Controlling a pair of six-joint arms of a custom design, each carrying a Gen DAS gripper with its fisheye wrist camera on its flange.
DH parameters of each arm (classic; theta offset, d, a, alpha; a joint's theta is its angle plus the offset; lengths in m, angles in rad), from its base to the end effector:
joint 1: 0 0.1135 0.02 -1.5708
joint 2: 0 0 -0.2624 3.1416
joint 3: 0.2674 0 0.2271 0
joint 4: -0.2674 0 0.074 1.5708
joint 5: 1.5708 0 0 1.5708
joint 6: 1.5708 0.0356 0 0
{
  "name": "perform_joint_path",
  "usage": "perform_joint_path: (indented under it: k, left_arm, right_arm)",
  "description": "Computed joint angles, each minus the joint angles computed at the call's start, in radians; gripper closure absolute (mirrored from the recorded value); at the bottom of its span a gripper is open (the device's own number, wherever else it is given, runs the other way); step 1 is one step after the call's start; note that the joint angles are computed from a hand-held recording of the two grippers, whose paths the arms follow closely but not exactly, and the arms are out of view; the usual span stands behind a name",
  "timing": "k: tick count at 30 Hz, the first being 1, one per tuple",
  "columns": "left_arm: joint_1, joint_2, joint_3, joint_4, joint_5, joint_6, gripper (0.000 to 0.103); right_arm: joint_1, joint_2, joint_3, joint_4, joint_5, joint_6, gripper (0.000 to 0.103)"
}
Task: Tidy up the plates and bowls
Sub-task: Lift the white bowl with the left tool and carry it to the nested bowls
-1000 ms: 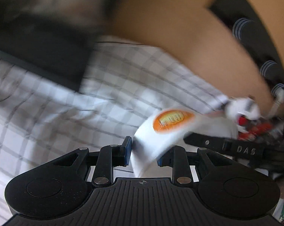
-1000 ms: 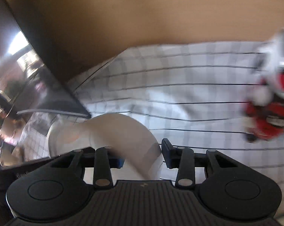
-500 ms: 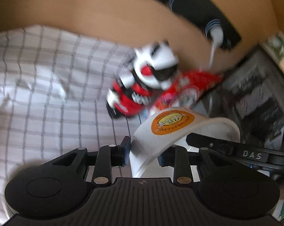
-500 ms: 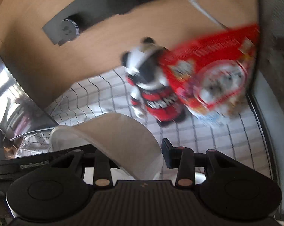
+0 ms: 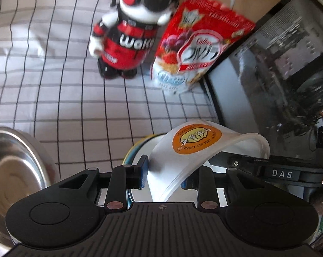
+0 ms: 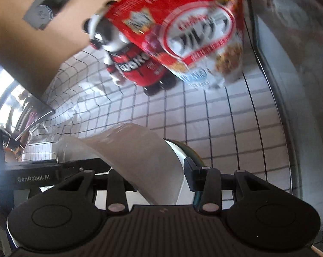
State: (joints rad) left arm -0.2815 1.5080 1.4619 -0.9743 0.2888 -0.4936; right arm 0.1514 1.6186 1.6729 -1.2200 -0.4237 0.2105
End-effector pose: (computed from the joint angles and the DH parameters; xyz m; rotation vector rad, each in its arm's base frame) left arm 0.2677 -0.0880 0.3331 -0.1734 2.6636 -0.6437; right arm 0.2844 0.0582 0.3496 -0.0400 2.7439 0.6813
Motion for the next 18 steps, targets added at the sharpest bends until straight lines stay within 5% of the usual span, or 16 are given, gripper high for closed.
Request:
perform_joint_path:
  k: [10,18]
  left_arm:
    - [-0.012,0.007,-0.072,0.063,-0.041,-0.017,0.076]
    - [0.016,-0.036,-0.086,0.043,-0.028,0.002,0.076]
  right_arm:
    - [-0.007,-0.056,-0.171,0.177,0.063,-0.034,0.064]
    - [-0.003,-0.064,-0.189,0.193,0.062,-0.022,0.064]
